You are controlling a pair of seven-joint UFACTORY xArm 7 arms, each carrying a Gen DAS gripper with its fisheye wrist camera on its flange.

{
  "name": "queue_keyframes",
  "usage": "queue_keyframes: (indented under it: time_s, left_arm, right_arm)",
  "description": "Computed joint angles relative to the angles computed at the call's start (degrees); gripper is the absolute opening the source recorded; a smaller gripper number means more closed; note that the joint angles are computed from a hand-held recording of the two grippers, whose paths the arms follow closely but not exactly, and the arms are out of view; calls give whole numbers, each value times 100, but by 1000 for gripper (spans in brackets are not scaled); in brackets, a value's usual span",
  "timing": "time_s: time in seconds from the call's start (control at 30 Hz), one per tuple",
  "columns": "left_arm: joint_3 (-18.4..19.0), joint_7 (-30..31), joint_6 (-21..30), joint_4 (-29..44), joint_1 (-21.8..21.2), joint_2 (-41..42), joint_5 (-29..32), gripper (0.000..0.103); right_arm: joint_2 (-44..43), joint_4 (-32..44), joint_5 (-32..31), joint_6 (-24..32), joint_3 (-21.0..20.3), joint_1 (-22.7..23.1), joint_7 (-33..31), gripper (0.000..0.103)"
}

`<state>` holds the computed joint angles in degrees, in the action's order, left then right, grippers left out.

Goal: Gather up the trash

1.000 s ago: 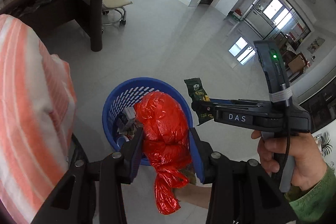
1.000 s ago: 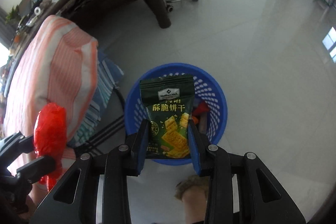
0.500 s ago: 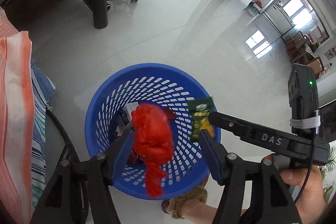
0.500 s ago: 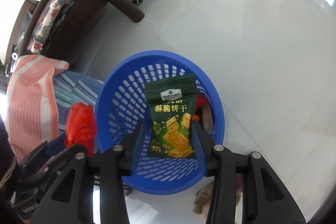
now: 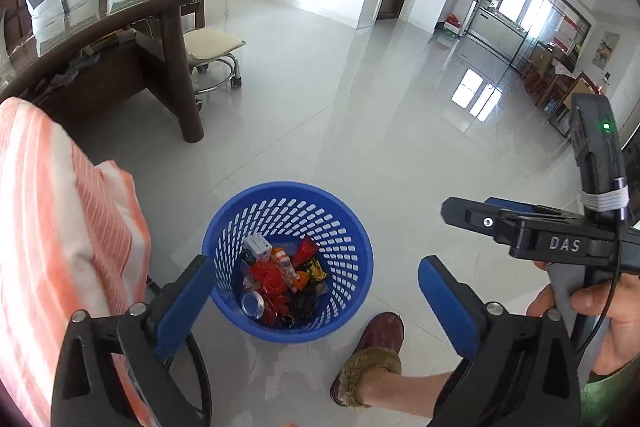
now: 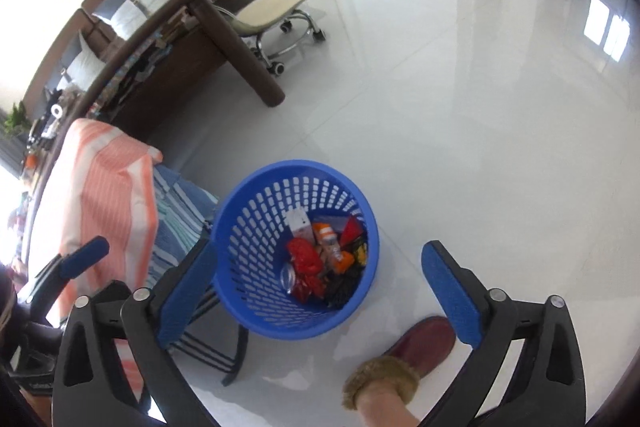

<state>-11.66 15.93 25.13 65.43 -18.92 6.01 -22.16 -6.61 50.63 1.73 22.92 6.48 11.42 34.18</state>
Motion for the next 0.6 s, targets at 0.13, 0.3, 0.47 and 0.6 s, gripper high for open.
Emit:
queue_keyframes:
  time_s: [0.13, 0.3, 0.47, 0.6]
  left_arm:
    - [15, -351, -172, -727, -106, -759, 265, 103]
    - [-53, -1642, -355, -1231, -42, -1450, 1844, 103]
    - [-265, -2787, -86, -1279, 250, -1839, 3042, 103]
    - [-16, -2589, -39, -1398, -5, -2028, 2776, 103]
  right_arm:
    - [-1252, -629, -767, 624, 453, -134, 912, 103]
    - [-2203, -718, -1963, 1814, 1224, -301, 1814, 103]
    - [-2426, -659, -2010, 2026, 1299, -49, 1936, 103]
    - [-2428, -576, -1971, 1963, 1292, 103, 1863, 103]
